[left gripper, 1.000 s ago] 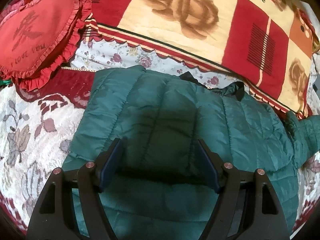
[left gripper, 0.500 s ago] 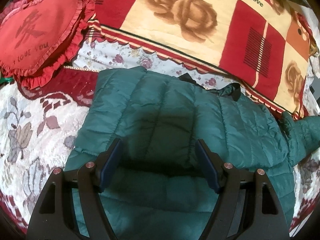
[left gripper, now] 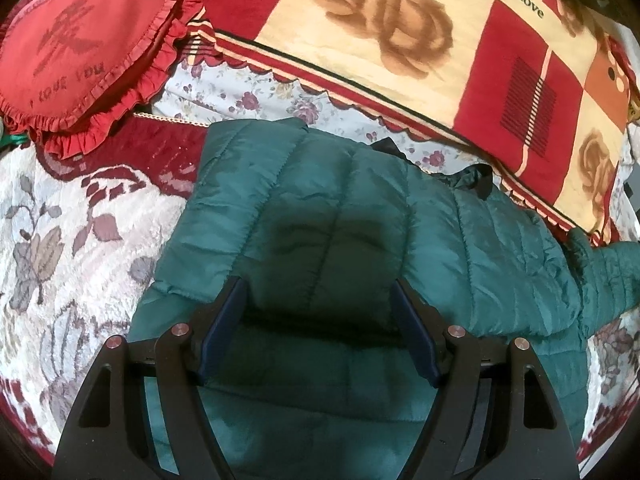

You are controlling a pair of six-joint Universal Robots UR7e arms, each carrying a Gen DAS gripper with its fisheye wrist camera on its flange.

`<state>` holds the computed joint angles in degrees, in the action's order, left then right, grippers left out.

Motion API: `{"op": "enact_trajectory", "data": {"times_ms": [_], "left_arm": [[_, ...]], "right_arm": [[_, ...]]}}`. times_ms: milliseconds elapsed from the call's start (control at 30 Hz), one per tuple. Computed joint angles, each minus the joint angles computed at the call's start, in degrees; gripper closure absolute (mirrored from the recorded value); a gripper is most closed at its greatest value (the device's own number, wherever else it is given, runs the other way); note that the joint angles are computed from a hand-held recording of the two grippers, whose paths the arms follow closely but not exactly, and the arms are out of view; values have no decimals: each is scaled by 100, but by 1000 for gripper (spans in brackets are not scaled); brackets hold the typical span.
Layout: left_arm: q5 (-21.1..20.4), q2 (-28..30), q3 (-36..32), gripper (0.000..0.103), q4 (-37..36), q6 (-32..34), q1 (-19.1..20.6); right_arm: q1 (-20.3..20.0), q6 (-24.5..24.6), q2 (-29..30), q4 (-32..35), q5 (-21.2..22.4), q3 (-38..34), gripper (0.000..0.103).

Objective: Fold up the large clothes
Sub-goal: 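Grasp the other sleeve cuff with the right gripper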

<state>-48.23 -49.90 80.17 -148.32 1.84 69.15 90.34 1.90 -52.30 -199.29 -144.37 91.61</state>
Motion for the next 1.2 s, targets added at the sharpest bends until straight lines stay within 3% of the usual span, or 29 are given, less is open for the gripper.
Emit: {"op": "enact_trajectory", "data": {"times_ms": [133,267,300,333,367,467,600,733,967,1200], "left_arm": [[26,32,19,28,17,29,-3],[63,70,22,28,27,40,-11],[53,68,22,28,25,39,-8],[38,65,20,28,29,32,-5],[17,59,17,28,37,29,0],[-13,42,7,28,53,29,14],[-70,-13,19,28,45,-19,35],[-156,-113,79,28,7,-81,33],[-242,-314,287,28,-55,-45,-24],[-225,-490,433,28,-14,-78,-36]], "right_arm": [[-77,-103,35,65,266,-172,24],[-95,-359,222,-66,198,-445,27],[-96,-468,264,-93,174,-503,34],[-109,-496,278,-54,193,-531,52],[-119,-495,278,-21,206,-535,62],[-152,-430,129,-172,544,-302,85],[-54,-472,-177,-507,1189,197,89],[164,-824,-286,-601,1481,479,89],[876,-1068,127,-179,1520,331,89],[1233,-996,567,526,1735,14,90]]}}
